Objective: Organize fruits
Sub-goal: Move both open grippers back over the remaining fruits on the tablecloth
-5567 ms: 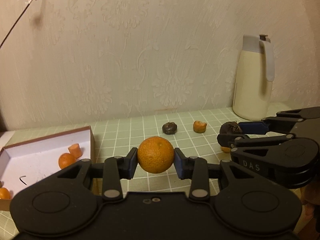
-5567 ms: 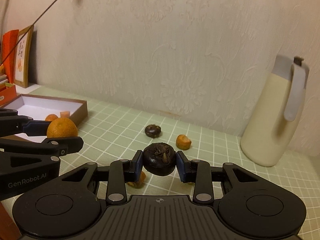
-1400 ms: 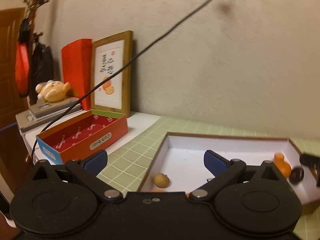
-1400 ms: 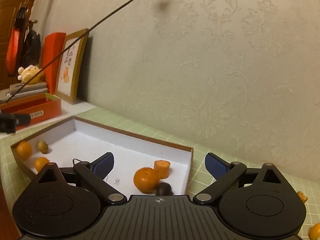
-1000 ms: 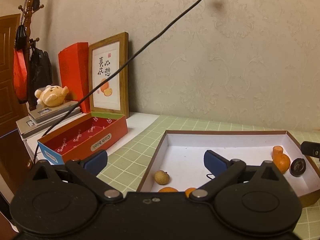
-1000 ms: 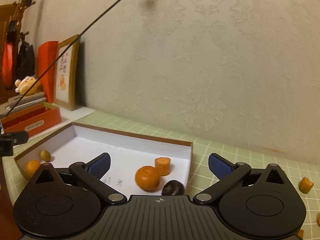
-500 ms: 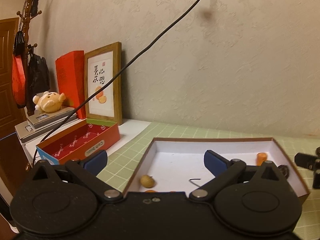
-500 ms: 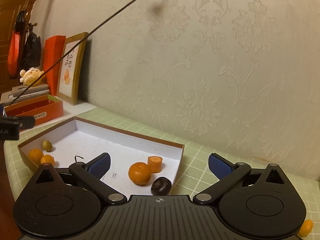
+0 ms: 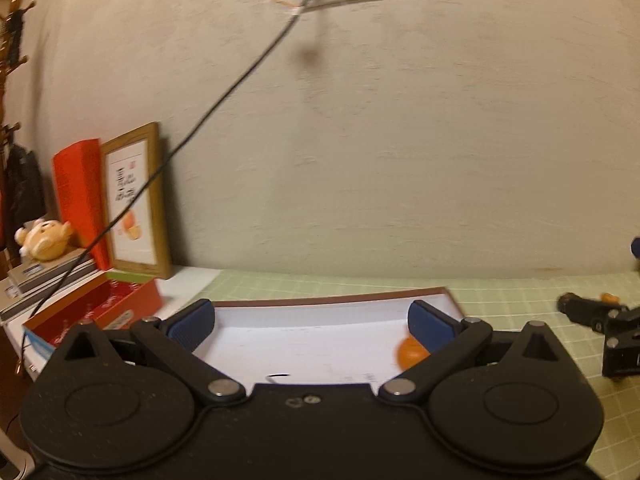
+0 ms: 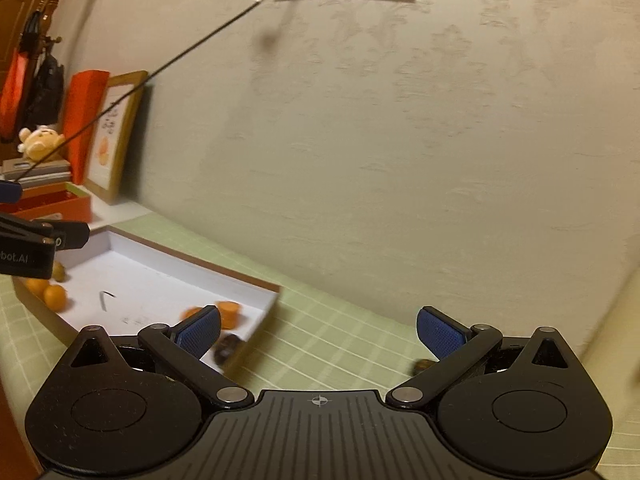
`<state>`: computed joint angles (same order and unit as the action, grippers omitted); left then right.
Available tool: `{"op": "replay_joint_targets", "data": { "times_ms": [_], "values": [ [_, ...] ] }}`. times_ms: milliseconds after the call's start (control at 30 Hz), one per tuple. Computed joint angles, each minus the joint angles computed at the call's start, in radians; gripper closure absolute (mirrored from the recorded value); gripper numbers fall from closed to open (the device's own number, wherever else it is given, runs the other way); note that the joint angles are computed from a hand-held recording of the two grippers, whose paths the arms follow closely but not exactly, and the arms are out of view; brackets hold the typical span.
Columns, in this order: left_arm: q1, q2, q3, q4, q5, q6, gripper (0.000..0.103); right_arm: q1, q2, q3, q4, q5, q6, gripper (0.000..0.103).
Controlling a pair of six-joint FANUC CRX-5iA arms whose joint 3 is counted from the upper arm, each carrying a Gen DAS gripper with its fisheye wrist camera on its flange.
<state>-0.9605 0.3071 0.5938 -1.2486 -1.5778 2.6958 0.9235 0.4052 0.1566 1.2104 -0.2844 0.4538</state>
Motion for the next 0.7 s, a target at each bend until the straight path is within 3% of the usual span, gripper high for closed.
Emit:
{"op": "replay_joint_targets", "data": {
  "times_ms": [433, 567, 700],
  "values": [
    [-0.011, 0.102, 0.122, 0.075, 0.149, -0.053, 0.006, -0.119, -0.148, -0.198, 0.313, 0.023, -0.295, 0.000],
    [-0.024, 0.143, 0.163, 0.075, 0.180, -0.075, 0.006, -0.153, -0.191, -0.248, 0.358, 0.025, -0.355, 0.000],
    [-0.035, 0.187, 0.211, 0.073, 0.205, -0.096, 0.006, -0.167, -0.216, -0.272, 0.302, -0.009, -0.351, 0.000]
  ]
}}
